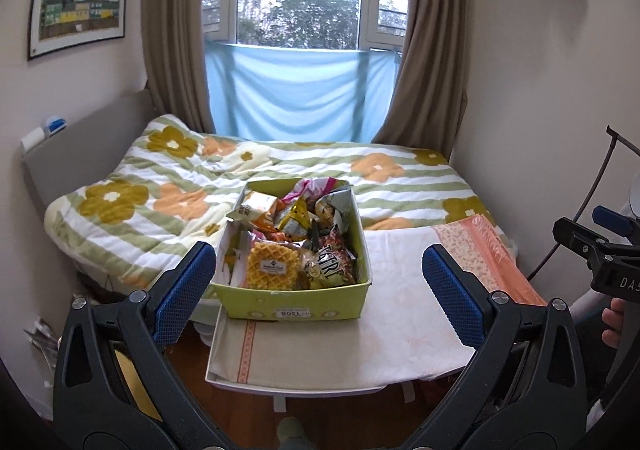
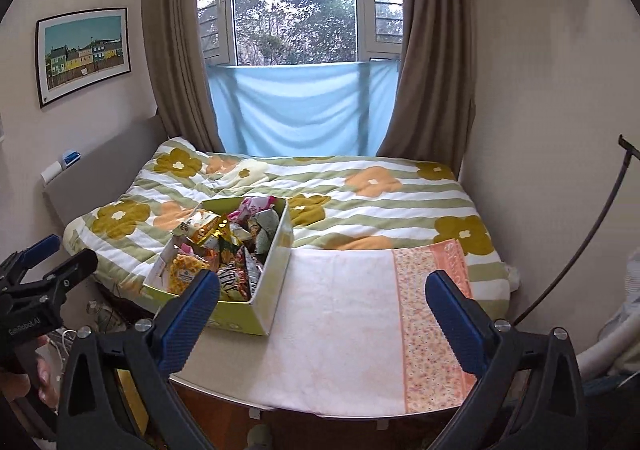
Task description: Organize snacks
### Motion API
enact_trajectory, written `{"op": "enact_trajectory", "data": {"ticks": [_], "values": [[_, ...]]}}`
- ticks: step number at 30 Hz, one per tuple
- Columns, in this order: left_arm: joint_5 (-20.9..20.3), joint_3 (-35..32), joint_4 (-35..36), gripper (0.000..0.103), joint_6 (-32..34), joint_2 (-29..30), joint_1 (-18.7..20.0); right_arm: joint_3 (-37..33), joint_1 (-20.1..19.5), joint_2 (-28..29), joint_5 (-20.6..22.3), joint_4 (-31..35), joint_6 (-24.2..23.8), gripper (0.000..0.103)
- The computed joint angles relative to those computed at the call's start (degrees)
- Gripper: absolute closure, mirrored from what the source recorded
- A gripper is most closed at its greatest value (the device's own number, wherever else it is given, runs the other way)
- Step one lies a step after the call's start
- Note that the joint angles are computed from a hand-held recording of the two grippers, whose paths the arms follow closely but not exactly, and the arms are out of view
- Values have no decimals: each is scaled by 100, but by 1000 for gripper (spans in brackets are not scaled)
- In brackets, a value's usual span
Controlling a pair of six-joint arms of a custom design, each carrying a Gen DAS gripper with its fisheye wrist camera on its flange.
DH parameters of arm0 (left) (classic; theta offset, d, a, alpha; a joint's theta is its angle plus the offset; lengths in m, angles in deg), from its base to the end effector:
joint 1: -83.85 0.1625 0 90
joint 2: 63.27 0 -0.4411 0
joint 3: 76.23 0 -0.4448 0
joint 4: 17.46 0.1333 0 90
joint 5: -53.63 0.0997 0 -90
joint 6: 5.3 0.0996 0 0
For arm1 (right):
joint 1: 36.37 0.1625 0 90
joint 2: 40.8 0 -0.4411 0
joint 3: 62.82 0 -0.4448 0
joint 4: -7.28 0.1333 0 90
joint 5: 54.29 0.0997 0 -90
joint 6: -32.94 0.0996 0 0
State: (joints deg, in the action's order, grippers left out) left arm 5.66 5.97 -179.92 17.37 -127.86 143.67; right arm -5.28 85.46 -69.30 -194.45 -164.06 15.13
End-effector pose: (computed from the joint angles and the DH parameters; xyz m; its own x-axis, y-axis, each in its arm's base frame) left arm -0.1947 -0.7326 0.4653 -0.7349 0.0997 -0.6708 0.6206 0.4977 -0.6059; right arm 0.5166 -0.7245 0.1969 -0.7246 0.0108 0.6891 -0.5715 0.5492 -0.6097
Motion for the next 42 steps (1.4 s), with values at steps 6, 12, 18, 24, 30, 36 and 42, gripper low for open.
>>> {"op": "enact_trajectory", "data": {"ticks": [6,12,18,24,30,36,42], "values": [[88,275,-222,1,50,-99,-88,325,-9,-140,-149,-293,57,1],[44,326,-198,1,70,-110,-127,584,-1,-282,-166,-609,28,1],[-1,305,-169,1,104,-86,-112,694,14,-337,-171,-701,23,1],[-21,250,-215,1,186,-28,-102,695,4,-337,-160,-740,-11,1],[1,230,-209,1,261,16,-91,662,-39,-314,-156,-755,-34,1],[-23,191,-212,1,281,47,-84,611,-32,-285,-218,-726,-25,1],[-22,136,-204,1,285,93,-80,549,-22,-260,-278,-680,24,1]]}}
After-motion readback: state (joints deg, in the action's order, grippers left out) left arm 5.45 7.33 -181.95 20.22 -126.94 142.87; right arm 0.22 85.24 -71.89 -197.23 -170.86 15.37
